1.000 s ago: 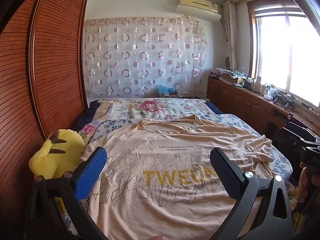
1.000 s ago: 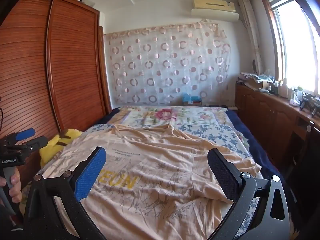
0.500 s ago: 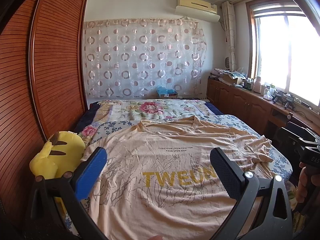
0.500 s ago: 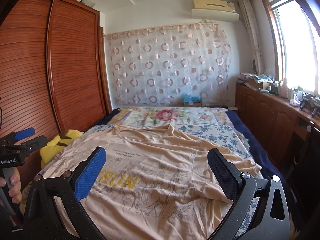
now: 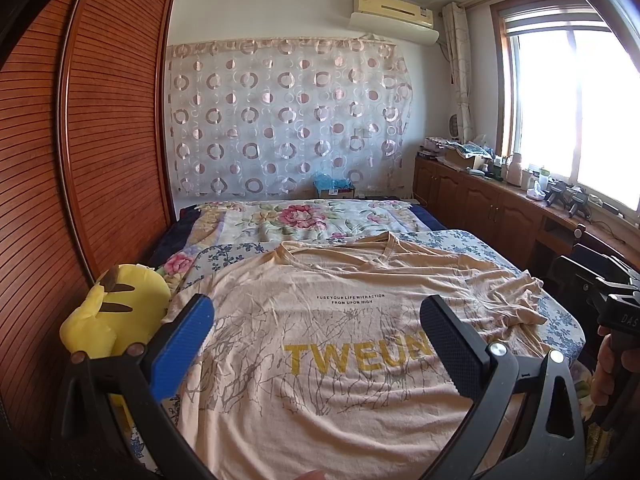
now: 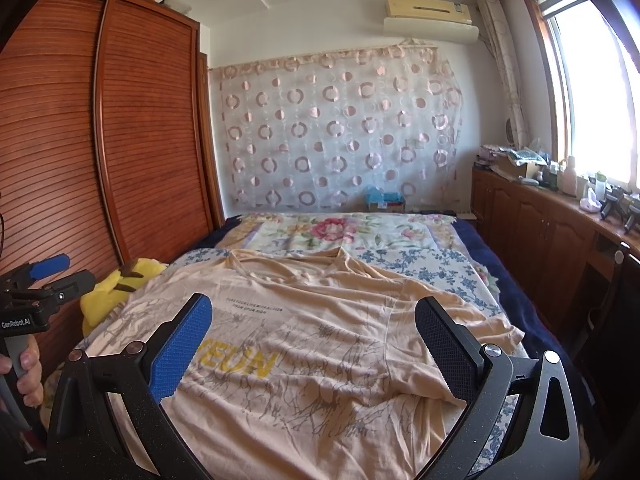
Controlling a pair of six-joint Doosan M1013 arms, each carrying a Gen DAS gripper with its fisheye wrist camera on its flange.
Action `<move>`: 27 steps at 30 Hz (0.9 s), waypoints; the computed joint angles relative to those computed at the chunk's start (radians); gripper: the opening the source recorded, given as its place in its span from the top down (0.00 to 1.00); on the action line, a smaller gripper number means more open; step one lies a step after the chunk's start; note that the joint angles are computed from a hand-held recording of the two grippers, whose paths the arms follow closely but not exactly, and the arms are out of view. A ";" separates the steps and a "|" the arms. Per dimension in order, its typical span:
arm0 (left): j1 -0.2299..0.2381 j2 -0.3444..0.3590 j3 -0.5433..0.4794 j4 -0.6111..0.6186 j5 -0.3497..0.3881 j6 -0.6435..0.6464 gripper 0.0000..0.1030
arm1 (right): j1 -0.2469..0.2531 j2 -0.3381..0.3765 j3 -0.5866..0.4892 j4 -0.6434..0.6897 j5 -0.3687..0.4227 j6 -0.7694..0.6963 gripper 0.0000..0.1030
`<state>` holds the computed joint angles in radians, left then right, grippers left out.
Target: Fold small clothes
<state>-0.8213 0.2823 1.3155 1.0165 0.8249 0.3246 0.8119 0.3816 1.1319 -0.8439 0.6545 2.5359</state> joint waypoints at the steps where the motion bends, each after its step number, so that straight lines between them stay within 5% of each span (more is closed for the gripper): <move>1: 0.000 0.000 -0.001 0.000 0.001 0.000 0.00 | 0.000 0.000 0.000 0.000 0.000 0.000 0.00; 27: -0.001 -0.005 -0.022 -0.015 0.007 0.032 0.00 | -0.003 0.002 0.002 -0.008 -0.002 0.011 0.00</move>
<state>-0.8222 0.2778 1.2935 1.0016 0.8320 0.3563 0.8090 0.3833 1.1343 -0.8516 0.6520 2.5470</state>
